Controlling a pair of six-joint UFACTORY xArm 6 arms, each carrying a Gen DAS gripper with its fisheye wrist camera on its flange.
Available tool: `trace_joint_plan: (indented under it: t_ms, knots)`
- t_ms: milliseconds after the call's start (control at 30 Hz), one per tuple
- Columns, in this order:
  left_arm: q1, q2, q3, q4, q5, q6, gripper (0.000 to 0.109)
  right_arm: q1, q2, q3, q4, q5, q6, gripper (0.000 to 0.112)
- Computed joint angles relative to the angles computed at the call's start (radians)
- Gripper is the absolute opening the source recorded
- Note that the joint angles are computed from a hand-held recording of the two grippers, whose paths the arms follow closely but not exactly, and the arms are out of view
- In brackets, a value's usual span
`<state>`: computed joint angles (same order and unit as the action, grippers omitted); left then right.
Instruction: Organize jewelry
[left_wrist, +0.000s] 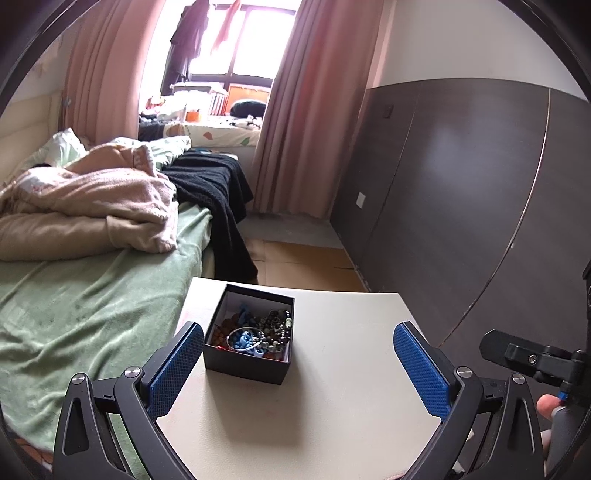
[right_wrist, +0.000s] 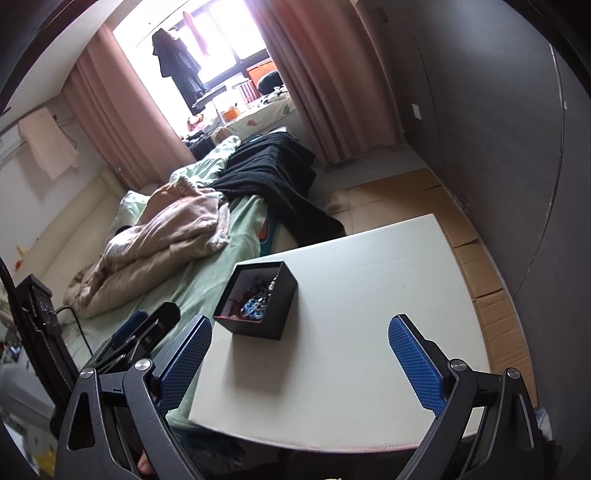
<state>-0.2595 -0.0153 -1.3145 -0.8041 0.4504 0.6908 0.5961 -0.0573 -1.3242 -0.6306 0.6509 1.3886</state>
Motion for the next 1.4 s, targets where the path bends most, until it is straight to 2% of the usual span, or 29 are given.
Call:
trace_joint_plan:
  t_ms: [733, 1400]
  knots:
    - [0.007, 0.006, -0.003, 0.055, 0.017, -0.052, 0.102, 0.031, 0.031, -0.055, 0.025, 0.138, -0.071, 0.097]
    - [0.007, 0.000, 0.001, 0.056, 0.010, -0.040, 0.102, 0.037, 0.040, -0.079, 0.018, 0.159, -0.065, 0.097]
